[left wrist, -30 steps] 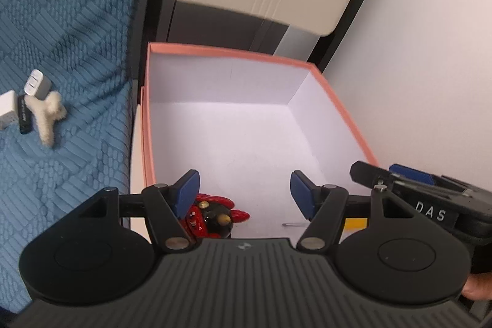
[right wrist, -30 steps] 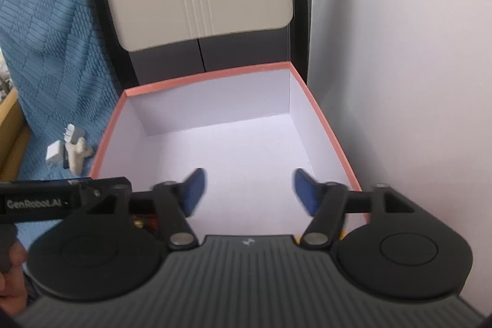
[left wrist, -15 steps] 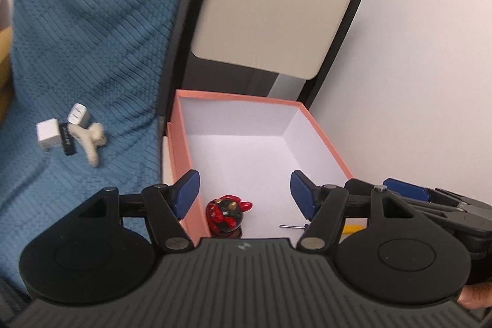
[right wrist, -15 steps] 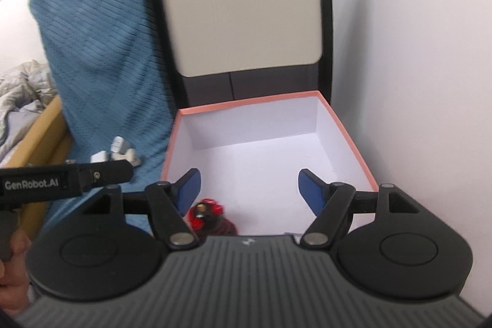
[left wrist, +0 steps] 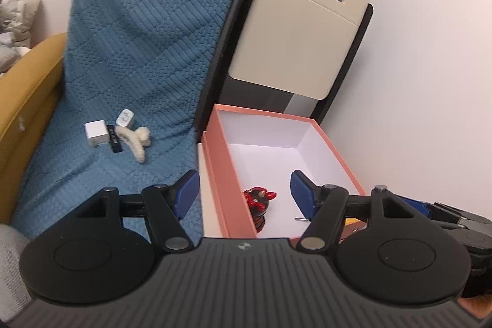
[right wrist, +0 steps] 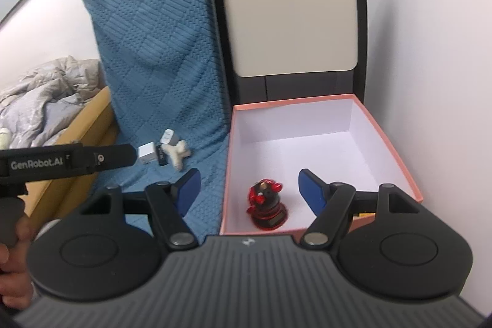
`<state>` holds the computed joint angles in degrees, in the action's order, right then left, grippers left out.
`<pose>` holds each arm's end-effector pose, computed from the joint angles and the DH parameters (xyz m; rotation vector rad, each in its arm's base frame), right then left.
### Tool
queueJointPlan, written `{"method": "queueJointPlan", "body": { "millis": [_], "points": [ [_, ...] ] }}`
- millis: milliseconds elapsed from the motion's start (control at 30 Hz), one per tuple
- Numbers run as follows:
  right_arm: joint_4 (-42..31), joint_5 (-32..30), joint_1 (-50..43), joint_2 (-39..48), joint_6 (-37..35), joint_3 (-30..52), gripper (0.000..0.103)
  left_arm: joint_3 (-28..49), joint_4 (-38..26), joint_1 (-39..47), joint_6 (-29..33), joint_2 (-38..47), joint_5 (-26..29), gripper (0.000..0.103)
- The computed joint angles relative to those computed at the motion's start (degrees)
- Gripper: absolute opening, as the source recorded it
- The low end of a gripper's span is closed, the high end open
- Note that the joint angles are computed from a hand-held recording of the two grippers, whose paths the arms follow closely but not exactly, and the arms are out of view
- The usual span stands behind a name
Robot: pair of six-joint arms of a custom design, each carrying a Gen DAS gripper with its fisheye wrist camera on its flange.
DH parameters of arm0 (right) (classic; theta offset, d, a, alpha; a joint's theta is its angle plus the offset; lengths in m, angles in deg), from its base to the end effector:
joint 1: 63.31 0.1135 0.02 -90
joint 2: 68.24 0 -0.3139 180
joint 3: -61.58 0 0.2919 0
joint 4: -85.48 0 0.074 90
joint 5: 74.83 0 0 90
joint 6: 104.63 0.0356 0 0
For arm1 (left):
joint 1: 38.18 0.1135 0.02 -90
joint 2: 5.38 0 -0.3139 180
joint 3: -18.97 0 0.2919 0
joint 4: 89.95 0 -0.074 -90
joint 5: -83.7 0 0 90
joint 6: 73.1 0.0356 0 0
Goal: Organize rigid objects
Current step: 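Withdraw both open grippers from the box back toward the cushion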
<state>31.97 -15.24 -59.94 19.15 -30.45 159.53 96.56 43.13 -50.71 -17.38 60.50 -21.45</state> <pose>0.3676 0.0397 0.4092 -0.6316 2.1539 0.4970 0.2618 -0.0486 0.3968 -0.5541 2.0946 -0.1812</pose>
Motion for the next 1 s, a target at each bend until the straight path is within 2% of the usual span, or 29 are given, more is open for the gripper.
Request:
{"method": "queueJointPlan", "body": {
  "millis": [433,700,833,1000],
  "points": [
    [-2.7,-1.0,1.5,-8.0,-0.9,-6.6,0.072,-4.0,-6.0,-0.6,-0.7,-10.2,-3.1,0.071],
    [-3.4,-0.6,3.3,-12.6,0.4,-10.7,0.072,-7.1,-8.7,0.1,-0.6,-15.6,-3.2,0.071],
    [-3.1,-0.1,4.8,-14.7,1.2,-12.6,0.072,-8.3,-10.3,1.0,-0.8,-18.8,-3.8,0.077],
    [-3.3,0.1,6.3,-16.1,0.9,-13.9,0.072,-9.9,-12.9,2.1,-1.6,-22.0,-4.2,0.078]
  ]
}}
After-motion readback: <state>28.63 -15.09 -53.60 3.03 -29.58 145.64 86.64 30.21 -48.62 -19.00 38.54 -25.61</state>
